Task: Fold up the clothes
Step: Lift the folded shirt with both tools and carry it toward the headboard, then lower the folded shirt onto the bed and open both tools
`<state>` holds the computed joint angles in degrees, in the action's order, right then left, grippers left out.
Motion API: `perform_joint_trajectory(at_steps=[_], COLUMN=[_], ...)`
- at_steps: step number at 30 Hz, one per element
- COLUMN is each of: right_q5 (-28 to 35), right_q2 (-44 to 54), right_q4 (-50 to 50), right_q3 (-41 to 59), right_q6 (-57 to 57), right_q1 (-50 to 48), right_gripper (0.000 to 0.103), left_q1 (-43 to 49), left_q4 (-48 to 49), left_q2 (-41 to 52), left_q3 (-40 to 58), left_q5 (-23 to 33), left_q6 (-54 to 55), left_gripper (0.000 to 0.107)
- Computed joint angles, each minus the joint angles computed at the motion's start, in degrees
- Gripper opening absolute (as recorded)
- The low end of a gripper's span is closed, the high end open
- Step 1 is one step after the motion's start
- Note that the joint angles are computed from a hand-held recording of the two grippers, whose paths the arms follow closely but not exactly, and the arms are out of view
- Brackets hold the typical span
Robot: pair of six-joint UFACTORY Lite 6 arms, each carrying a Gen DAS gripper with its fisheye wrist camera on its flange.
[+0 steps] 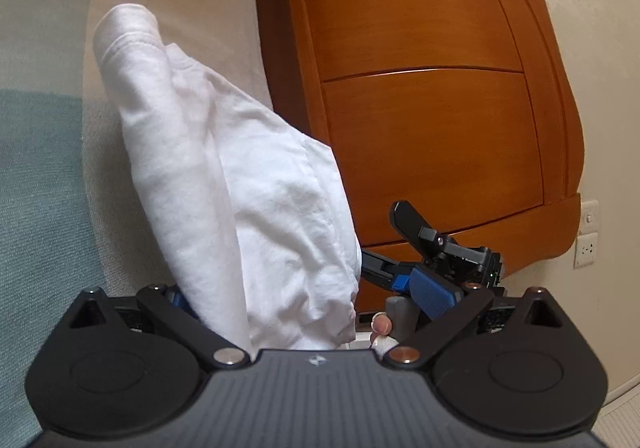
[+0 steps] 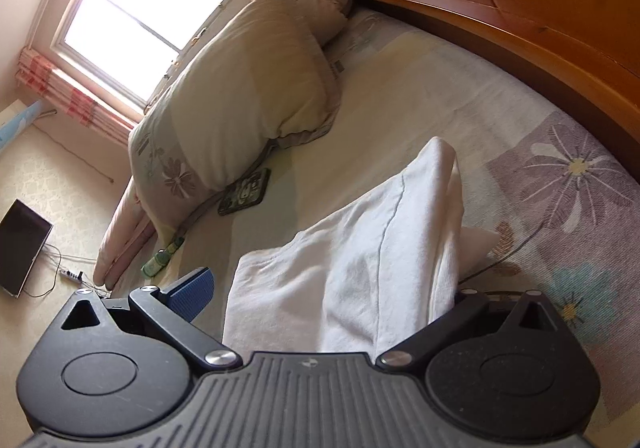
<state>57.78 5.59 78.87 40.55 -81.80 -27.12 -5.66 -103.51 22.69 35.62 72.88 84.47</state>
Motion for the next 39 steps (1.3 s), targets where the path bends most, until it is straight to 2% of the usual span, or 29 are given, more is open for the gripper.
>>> perform_joint_trajectory(at_steps=[5, 10, 12, 16, 20, 21, 24, 28, 29, 33, 36, 39], right_q5=[-6.9, -20.0, -18.4, -11.8, -5.5, -5.0, -9.0, -23.6, -25.6, -22.9, -28.3, -32.2], right_q2=[3.1, -10.1, -13.4, -11.3, -6.9, -5.9, -4.1, -7.4, -9.6, -12.8, -2.8, -0.5], right_q4=[3.1, 6.1, 5.6, 4.1, 5.6, 6.2, 9.3, 21.2, 24.7, 32.7, 48.5, 60.8], right_q3=[-1.7, -8.8, -9.4, -6.6, -6.1, -6.3, -7.8, -11.9, -13.4, -17.2, -13.1, -11.3], right_q6=[-3.9, -7.4, -8.8, -6.7, -9.2, -10.3, -13.8, -23.7, -26.8, -35.1, -50.4, -62.0], right_q1=[0.2, 0.9, -0.4, -1.6, 0.0, 0.9, 4.8, 12.1, 13.4, 15.0, 21.7, 25.7], right_gripper=[0.103, 0.103, 0.103, 0.103, 0.103, 0.103, 0.103, 0.103, 0.103, 0.103, 0.103, 0.103], left_q1=[2.7, 9.5, 10.2, 8.9, 5.3, 5.0, 7.0, 10.0, 10.8, 11.3, 10.1, 9.6], left_q4=[3.8, 8.2, 7.0, 3.6, -2.6, -3.3, -4.2, -5.0, -4.4, -1.5, 2.9, 6.7], left_q2=[0.7, -3.9, -4.8, 1.2, 1.0, 1.8, 2.4, -7.1, -10.5, -22.1, -25.5, -30.4], left_q3=[-1.6, -4.3, -3.9, 3.0, 5.9, 6.7, 6.4, 1.1, -0.2, -4.5, -6.2, -9.6], left_q5=[-1.7, -4.0, -5.7, -6.7, -12.7, -12.9, -6.4, -4.6, -7.0, -17.9, -21.7, -24.2], left_q6=[0.8, 2.9, 2.5, 0.9, 3.0, 2.6, 3.4, 9.2, 9.9, 12.5, 12.1, 13.1], left_gripper=[0.099, 0.100, 0.100, 0.100, 0.100, 0.099, 0.099, 0.099, 0.099, 0.099, 0.099, 0.099])
